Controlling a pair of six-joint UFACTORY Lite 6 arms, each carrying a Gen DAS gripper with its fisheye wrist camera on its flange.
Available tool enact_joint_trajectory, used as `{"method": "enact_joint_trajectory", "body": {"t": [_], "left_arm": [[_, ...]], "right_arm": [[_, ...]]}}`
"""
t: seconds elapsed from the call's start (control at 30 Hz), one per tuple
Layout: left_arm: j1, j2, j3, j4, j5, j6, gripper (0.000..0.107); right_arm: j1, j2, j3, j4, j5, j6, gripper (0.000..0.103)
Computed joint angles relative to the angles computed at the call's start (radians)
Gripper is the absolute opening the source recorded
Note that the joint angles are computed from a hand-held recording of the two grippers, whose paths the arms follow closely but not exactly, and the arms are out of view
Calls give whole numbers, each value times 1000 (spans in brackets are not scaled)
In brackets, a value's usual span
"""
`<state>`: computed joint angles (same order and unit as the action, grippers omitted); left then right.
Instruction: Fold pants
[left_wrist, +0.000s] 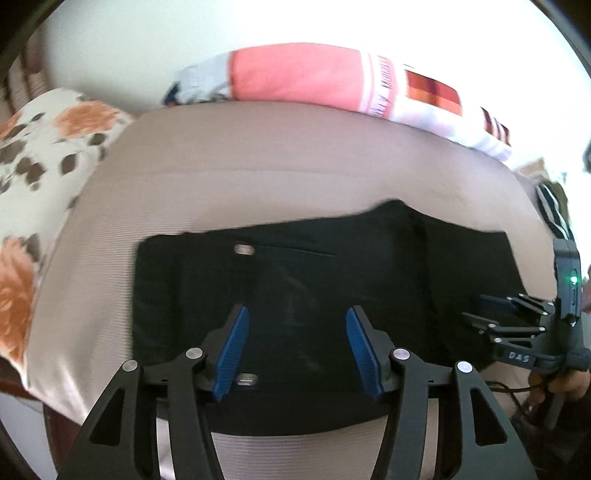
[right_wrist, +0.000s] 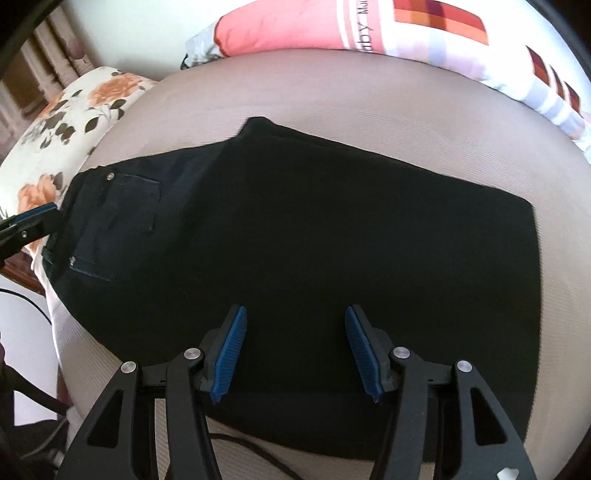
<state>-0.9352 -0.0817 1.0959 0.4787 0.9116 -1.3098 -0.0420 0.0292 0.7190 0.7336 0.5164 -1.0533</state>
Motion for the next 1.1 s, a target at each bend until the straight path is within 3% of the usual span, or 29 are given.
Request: {"method": "enact_joint_trajectory", "body": {"t": [0.23, 0.6, 0.77, 0.93, 1.1], "left_arm": [[121, -195, -177, -24, 7, 13, 57], [376, -400, -336, -187, -71, 278, 57], [565, -470, -432, -391, -186, 514, 57], [714, -449, -481, -619, -244, 779, 58], [863, -423, -522, -880, -272, 1100, 58]], "right_arm": [[91, 173, 189, 27, -28, 104, 53], [190, 389, 456, -93, -68, 340, 54], [211, 432, 527, -125, -68, 378, 54], [140, 488, 626, 9, 40, 342, 54], [116, 481, 645, -21, 28, 423, 54]]}}
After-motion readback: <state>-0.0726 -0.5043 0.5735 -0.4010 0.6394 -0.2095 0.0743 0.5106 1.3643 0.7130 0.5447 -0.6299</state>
